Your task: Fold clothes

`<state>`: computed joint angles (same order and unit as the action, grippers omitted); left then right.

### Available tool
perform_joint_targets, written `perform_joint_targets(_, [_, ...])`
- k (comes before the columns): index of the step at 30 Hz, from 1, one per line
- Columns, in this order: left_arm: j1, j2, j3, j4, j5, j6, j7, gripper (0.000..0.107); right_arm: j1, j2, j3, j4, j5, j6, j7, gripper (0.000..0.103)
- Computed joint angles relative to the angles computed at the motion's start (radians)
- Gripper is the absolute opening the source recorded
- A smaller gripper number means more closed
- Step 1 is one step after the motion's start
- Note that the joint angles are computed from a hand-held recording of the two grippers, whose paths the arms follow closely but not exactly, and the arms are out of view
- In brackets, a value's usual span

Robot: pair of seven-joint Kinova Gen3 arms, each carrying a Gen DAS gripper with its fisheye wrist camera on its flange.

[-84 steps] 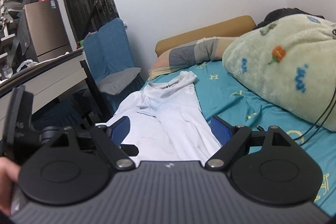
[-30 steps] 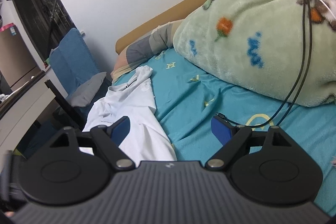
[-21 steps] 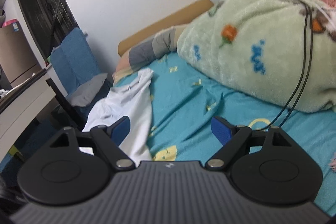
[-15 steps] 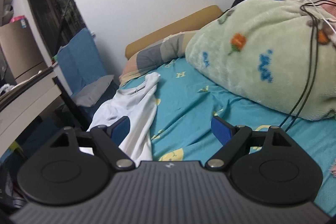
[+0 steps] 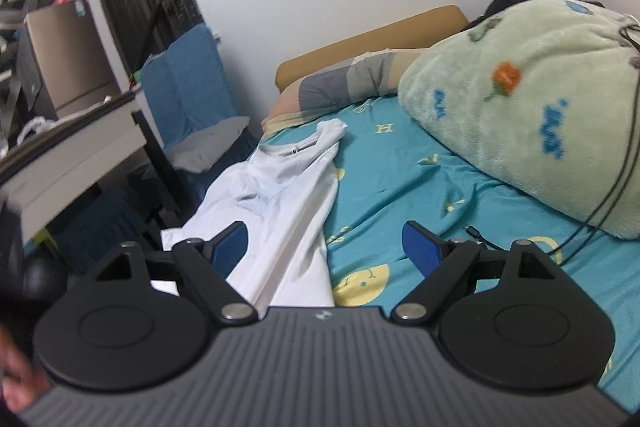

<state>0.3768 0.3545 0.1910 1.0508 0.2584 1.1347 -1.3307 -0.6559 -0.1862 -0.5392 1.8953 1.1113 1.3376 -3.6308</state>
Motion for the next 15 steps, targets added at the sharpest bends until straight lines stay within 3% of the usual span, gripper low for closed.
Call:
perform_joint_targets(5, [-0.034,0.141,0.018,-0.116,0.094,-0.16,0.013,0.076,0.008,0.028,0.044,-0.003,0.011,-0.068,0.02,0.086])
perform_joint_targets(15, [0.097,0.528,-0.087,-0.576,-0.101,-0.204,0.225,0.072,0.074,0.059,0.162,0.056,0.0,-0.313,0.03,0.085])
